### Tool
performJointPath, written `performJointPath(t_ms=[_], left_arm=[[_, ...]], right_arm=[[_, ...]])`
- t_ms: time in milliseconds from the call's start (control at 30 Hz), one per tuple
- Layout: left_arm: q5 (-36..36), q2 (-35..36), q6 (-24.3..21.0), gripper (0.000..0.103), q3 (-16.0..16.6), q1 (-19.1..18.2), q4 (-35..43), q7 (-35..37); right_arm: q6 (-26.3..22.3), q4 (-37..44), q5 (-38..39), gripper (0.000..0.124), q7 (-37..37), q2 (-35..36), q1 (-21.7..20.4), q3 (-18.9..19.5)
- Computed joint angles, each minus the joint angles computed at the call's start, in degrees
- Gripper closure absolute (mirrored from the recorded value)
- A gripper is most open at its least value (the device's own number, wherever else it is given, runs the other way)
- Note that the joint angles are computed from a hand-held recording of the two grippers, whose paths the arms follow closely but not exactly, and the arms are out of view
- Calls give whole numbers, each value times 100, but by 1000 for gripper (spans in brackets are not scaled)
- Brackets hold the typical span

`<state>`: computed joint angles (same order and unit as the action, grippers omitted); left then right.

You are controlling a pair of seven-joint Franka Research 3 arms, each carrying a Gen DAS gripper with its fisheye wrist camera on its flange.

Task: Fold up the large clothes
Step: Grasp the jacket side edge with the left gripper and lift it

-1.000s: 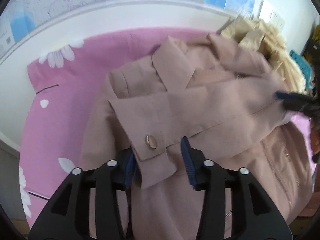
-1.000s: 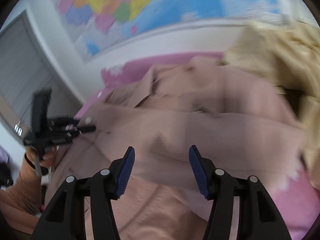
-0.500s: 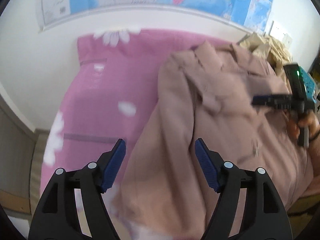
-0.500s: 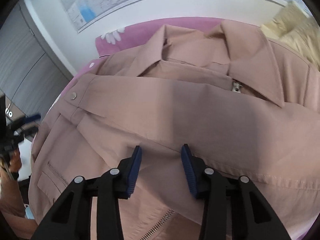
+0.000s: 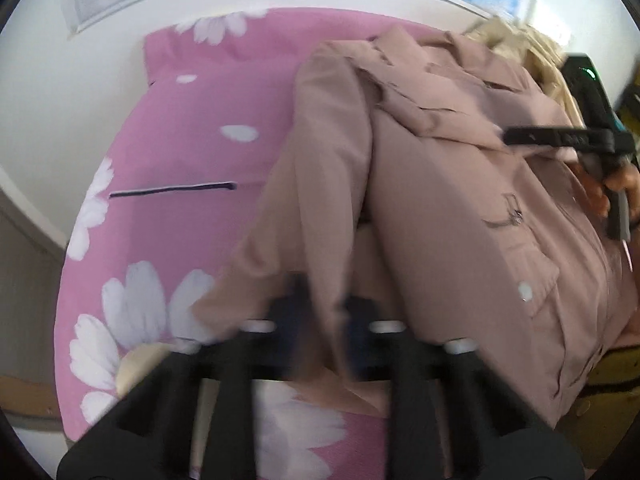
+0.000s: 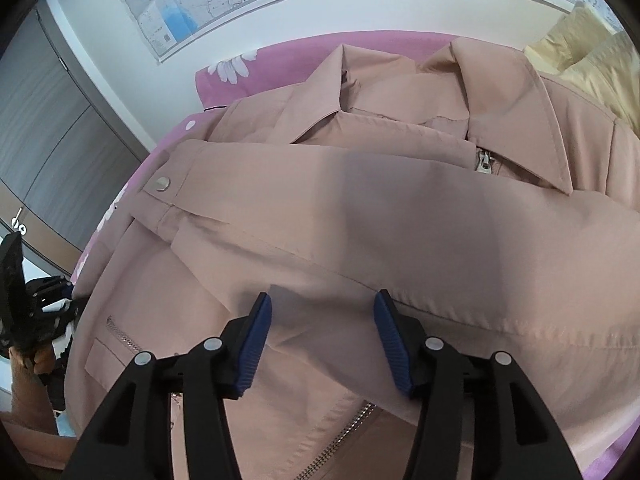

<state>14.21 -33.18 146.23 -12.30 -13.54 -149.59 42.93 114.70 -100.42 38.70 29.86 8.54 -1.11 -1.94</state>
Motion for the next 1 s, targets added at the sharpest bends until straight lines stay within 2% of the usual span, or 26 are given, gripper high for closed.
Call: performJointPath(t_ms=[133,233,267,300,333,400,467,500,600,667,733,833,900,967,1000], left_arm=[[-68,-558,296,97,262,190,-301,-121],[-291,-891,460,97,649,416,-416,-127],[-379,-934,463,96,788,493,-432,-87],[-360,-914,254,95,762,680,-361,-120],[-300,-868,8,91,677,867,-276,-185],[-354,-837,-98,78,772,892,-278,-62],[-313,-874,-185,62,692,979,-294,-58],[-262,-965,-237,60,620,1011,-343,-73],[-303,-1394,-72,56,603,920,-652,-141],[-360,-1666,-78,36,576,770,-837,-129],[-436,-1830,-50,34,499,570,-983,-153],[-731,-1599,279,32,567,147,-1091,-138],[-831,-1217,318,41,506,45,-992,-169],[-722,-822,188,85,326,146,-784,-241],[-676,-782,153,92,290,199,-738,-295]], right_arm=[[-84,5,22,72,32,-30,-27,-16],[-94,-8,39,72,80,-46,-20,-13],[-73,-18,47,72,93,-47,-10,-7],[-55,-29,58,72,101,-46,-4,-4],[-61,-41,74,71,114,-48,-1,-1],[-61,-77,93,71,99,-72,-7,-8],[-87,-96,111,71,76,-89,-4,-6],[-119,-94,129,71,55,-90,-8,-9],[-254,-162,205,69,-52,-188,-11,-7],[-345,-258,252,67,-243,-309,11,1],[-447,-352,274,66,-453,-435,63,16],[-581,-457,290,63,-608,-569,161,24],[-606,-512,290,63,-631,-623,224,22],[-639,-541,276,63,-630,-649,280,23],[-650,-562,262,63,-623,-670,304,23]])
